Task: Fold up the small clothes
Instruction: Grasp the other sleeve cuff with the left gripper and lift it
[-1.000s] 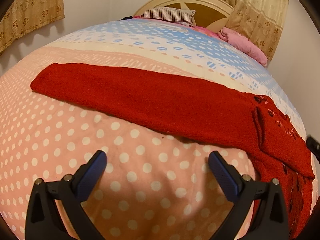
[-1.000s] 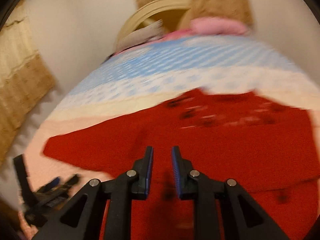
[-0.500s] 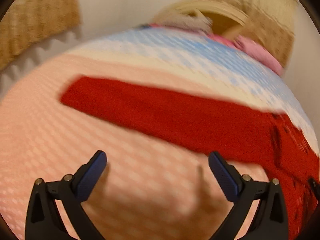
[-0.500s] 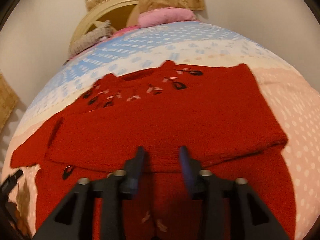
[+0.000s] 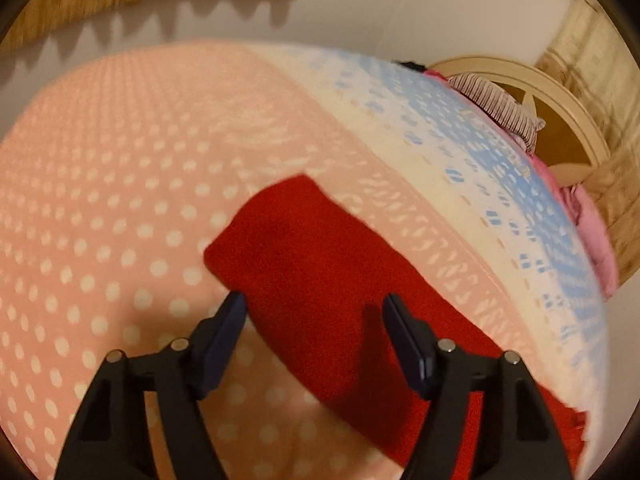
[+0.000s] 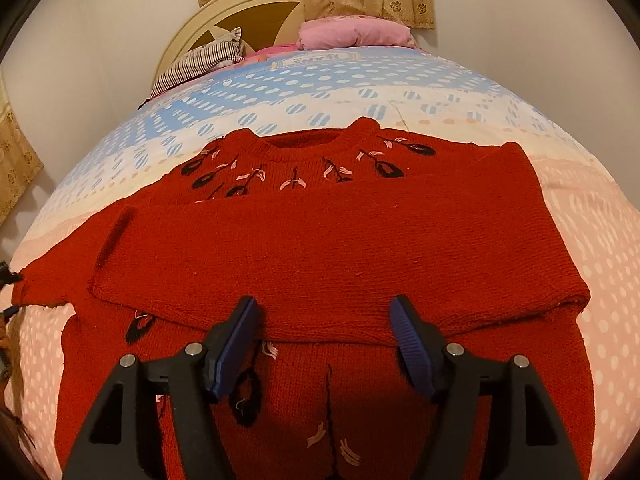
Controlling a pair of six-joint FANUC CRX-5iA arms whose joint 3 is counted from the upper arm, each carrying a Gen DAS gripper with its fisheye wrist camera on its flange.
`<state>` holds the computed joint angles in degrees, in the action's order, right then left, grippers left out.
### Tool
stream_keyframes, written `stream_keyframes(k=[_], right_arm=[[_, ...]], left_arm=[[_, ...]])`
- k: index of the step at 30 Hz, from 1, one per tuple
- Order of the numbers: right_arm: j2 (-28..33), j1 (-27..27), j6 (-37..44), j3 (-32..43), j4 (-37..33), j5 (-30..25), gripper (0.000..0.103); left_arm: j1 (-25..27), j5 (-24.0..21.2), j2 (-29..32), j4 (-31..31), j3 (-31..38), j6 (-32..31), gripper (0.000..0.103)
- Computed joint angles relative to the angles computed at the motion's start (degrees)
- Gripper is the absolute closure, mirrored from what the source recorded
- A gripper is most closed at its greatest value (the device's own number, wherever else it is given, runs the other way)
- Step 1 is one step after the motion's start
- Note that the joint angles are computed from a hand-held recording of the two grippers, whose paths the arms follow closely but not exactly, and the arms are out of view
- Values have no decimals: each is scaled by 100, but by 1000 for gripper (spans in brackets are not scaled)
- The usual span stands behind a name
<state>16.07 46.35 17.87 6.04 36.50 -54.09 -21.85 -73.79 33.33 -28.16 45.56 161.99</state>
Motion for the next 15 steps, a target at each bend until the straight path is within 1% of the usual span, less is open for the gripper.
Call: stream_keyframes(k=[2, 3, 4, 5, 6, 7, 8, 9, 10, 11, 15], right_arm=[[6, 3, -1, 5, 9, -10, 33], [10, 6, 4, 6, 11, -17, 33], [15, 7, 8, 9, 12, -24, 33], [25, 8, 11, 16, 13, -30, 33], [36, 11, 17, 31, 11, -45, 33], [42, 13, 23, 37, 14, -58, 33], [54, 18, 25, 52, 17, -74, 33], [60, 22, 26, 60, 20, -84, 33], [57, 21, 22, 53, 22, -78, 33], [51, 19, 13, 46, 21, -65, 33], [47, 20, -6, 38, 24, -41, 33]], left_arm=[[-51, -89, 129, -102, 172, -92, 31], [-84, -133, 166, -195, 214, -25, 31], [-99, -164, 176, -258, 232, 32, 39], [-108, -213, 198, -315, 274, 107, 51], [-90, -202, 190, -324, 270, 179, 59], [-71, -102, 125, -310, 156, 272, 75], [-28, 62, 69, -238, 42, 302, 86], [5, 167, 46, -169, -9, 238, 87], [-9, 100, 69, -200, 51, 182, 89], [-40, 0, 140, -246, 190, 74, 91], [-198, -218, 489, -346, 895, -550, 93]])
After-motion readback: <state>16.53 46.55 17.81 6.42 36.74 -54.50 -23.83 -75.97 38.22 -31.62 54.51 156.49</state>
